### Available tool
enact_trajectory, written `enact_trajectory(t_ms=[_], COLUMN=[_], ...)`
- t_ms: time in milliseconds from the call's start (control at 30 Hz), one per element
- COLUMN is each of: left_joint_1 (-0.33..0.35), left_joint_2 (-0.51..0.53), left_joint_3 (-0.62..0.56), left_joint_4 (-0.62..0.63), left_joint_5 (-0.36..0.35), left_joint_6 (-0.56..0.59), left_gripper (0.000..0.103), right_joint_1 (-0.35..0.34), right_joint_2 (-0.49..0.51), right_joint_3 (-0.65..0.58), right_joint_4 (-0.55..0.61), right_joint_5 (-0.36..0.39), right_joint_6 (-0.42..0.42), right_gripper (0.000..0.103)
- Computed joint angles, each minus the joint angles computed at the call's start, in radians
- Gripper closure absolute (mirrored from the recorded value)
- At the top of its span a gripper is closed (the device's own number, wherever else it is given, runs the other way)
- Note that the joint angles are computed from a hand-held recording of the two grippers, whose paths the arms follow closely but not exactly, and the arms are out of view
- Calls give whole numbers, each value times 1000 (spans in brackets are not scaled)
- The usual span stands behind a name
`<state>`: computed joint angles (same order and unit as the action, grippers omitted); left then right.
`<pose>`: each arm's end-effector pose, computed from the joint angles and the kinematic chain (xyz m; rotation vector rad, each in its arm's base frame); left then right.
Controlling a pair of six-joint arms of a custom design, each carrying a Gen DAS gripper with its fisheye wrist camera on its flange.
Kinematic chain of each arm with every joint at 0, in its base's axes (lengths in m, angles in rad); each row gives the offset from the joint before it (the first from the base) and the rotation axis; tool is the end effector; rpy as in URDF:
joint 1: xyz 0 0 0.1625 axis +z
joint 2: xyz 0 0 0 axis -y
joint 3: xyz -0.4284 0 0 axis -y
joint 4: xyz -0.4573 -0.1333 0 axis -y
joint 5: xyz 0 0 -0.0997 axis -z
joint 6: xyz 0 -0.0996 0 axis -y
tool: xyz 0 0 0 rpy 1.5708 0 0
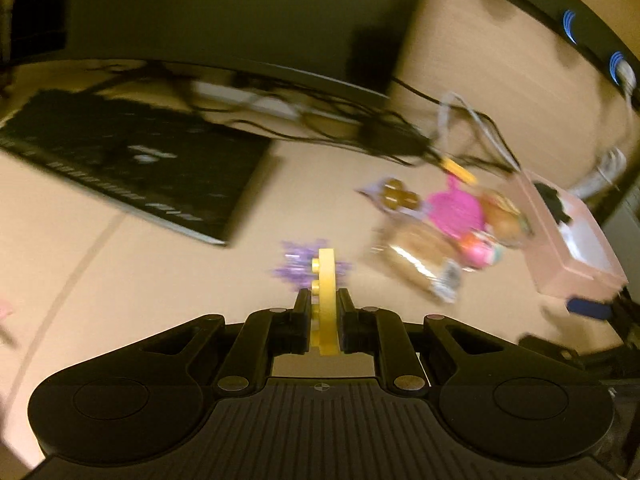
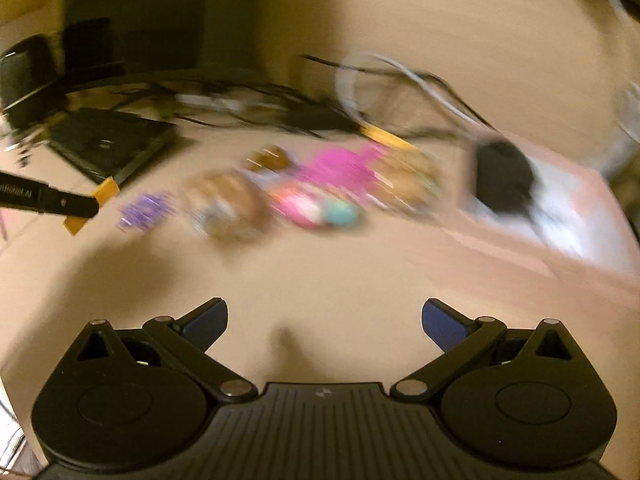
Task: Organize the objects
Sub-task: 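Grasp the yellow toy brick with the left gripper, then grasp the wrapped bread bun with the right gripper while the left gripper holds the brick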
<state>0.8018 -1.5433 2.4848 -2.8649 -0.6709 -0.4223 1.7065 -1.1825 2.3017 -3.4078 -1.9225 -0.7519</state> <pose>-0.1235 -0.4314 0.1974 0.2100 2.3938 -1.0018 0.1655 -0.4804 0.1427 0.9214 -2.3254 0.7577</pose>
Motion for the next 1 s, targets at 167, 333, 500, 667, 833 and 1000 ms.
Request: enact_trajectory(t_ms=[167,333,500,667,833,1000], left_joint_1=[0,-1,5,9,-3,-19], left_joint_2=[-125,-187,-175,-122,-30,96], left_joint_3=[37,59,57,41,12,-37], left_joint_4=[87,129,133,91,52,27], left_joint_5=[25,-8,-43,-97,-189,-312], left_joint_6=[-52,-65,-59,-14,49,110], left_gripper=[88,88,88,88,88,88], right_joint_1=[63,101,102,117,115,92], right_joint_2=[161,295,330,254,107,-50], right_joint_3=[-132,-269,-314,-264,-128,8], right_joint_4=[26,98,157,219,171,103], right_joint_5=[59,-3,-33,-26,-4,-55], right_joint_6=[-90,-152,-81,-37,-30,-18], right_gripper=[0,0,27,47,47,47])
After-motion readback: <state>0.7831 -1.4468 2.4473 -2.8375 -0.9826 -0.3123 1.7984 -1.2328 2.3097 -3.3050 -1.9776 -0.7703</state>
